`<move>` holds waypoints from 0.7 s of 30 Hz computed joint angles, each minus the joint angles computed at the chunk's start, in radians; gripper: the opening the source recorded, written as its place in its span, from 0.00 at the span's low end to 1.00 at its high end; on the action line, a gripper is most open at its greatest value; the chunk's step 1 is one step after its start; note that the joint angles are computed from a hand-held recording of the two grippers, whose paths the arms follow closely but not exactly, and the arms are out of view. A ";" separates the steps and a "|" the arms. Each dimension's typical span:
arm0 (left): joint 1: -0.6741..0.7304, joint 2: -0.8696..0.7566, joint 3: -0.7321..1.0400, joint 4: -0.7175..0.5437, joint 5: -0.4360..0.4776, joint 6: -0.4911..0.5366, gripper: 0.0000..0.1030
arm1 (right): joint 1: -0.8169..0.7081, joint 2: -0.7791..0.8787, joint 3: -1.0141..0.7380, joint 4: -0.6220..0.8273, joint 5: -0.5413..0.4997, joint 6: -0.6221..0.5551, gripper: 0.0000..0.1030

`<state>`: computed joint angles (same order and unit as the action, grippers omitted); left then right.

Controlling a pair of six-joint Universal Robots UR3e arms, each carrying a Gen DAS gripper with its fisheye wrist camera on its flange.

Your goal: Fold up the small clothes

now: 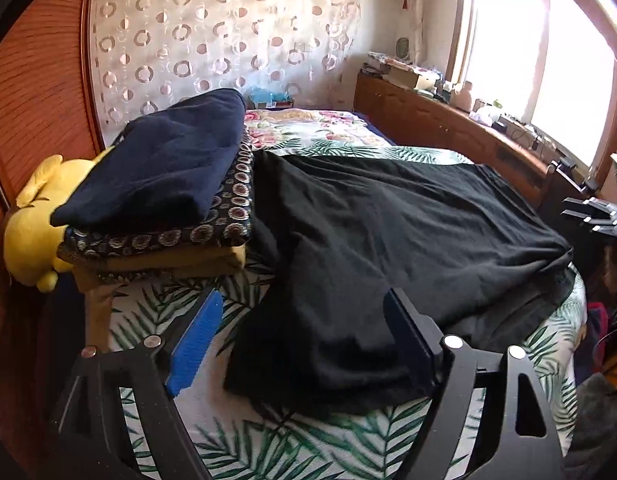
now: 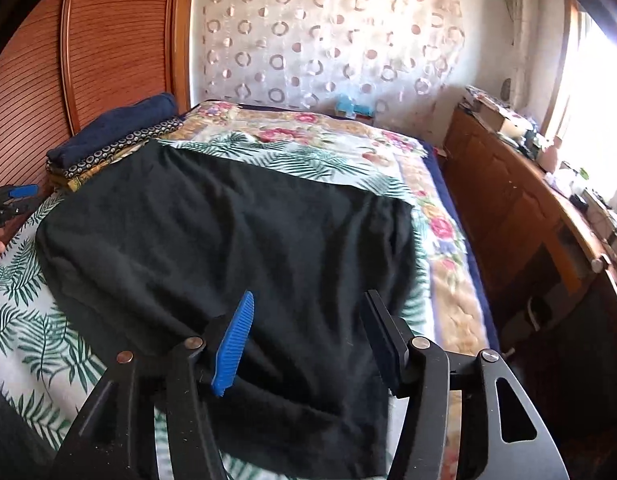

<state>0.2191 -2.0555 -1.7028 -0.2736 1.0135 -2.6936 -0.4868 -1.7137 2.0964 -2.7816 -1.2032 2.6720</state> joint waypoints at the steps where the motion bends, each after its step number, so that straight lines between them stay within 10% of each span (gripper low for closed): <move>1: -0.006 -0.005 0.006 0.003 0.008 -0.004 0.81 | 0.013 0.038 0.003 -0.042 0.001 0.012 0.56; 12: -0.040 -0.039 0.024 0.025 0.075 -0.015 0.81 | 0.220 0.494 -0.207 -0.249 -0.149 0.122 0.56; 21: -0.008 -0.067 0.011 0.029 0.089 -0.027 0.81 | 0.189 0.545 -0.176 -0.325 -0.096 0.162 0.56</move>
<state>0.2108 -2.1225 -1.6916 -0.2448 1.1022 -2.7209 -0.2975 -1.1686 1.9209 -3.1070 -1.2989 2.8339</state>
